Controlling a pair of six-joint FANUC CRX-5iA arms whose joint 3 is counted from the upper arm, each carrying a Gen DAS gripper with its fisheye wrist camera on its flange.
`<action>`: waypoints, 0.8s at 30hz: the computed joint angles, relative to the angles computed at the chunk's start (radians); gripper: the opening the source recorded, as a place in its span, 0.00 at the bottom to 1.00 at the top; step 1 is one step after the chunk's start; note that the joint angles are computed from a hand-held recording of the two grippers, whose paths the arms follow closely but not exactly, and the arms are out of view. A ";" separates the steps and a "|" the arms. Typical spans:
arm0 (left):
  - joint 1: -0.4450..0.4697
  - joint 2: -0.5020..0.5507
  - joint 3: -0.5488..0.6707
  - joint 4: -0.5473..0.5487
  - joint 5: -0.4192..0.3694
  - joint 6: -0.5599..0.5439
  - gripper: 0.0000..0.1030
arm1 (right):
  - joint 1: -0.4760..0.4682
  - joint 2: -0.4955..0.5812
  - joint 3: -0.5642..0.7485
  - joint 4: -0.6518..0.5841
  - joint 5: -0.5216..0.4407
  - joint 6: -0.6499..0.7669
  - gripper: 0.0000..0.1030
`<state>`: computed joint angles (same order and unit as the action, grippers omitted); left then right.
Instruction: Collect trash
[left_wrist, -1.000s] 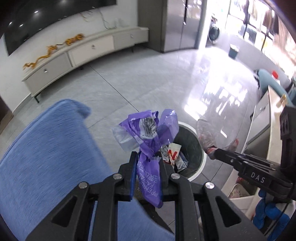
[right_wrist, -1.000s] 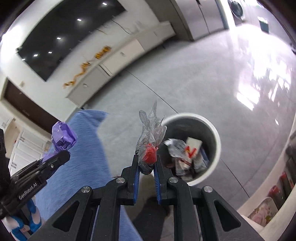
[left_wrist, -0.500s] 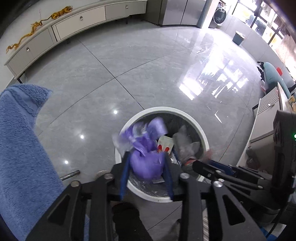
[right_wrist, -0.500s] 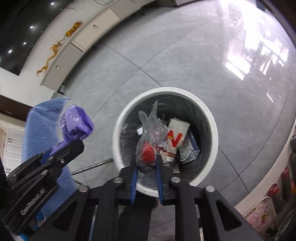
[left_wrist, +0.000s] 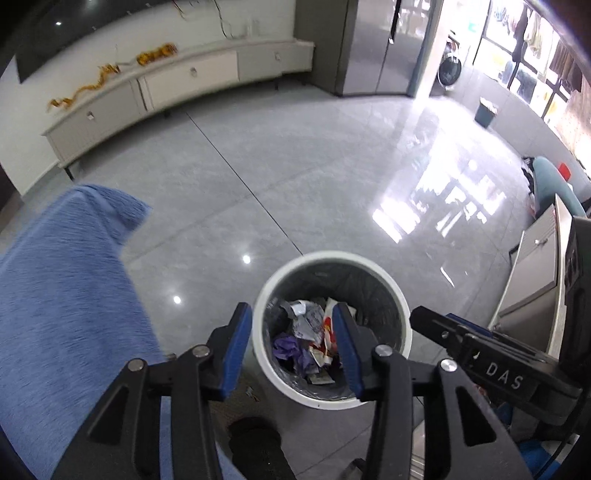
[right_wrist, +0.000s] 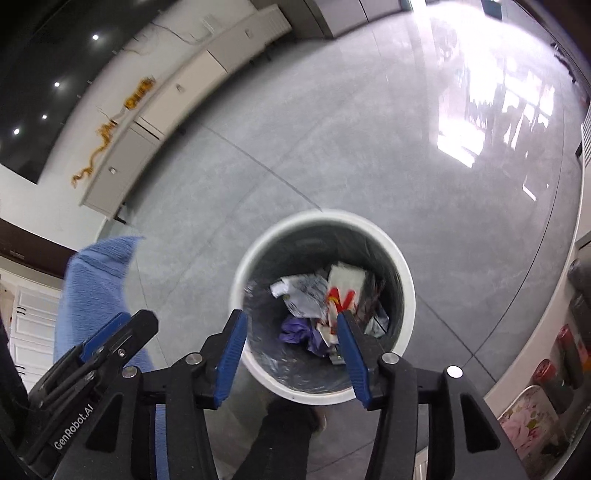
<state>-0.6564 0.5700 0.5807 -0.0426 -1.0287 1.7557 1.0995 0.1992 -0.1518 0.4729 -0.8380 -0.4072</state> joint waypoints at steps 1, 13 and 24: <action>0.000 -0.031 -0.028 -0.013 0.018 0.016 0.42 | 0.013 -0.004 0.006 0.030 -0.023 -0.012 0.48; -0.048 -0.511 -0.406 -0.395 0.130 0.354 0.50 | 0.212 0.066 0.194 0.331 -0.313 -0.015 0.58; -0.206 -0.830 -0.587 -0.800 -0.034 0.709 0.63 | 0.356 0.236 0.440 0.544 -0.509 0.131 0.80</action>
<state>-0.8625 -0.2602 -0.0067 -0.8422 -1.0622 2.4650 1.4555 0.4350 0.2882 1.0171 -1.3472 -0.2759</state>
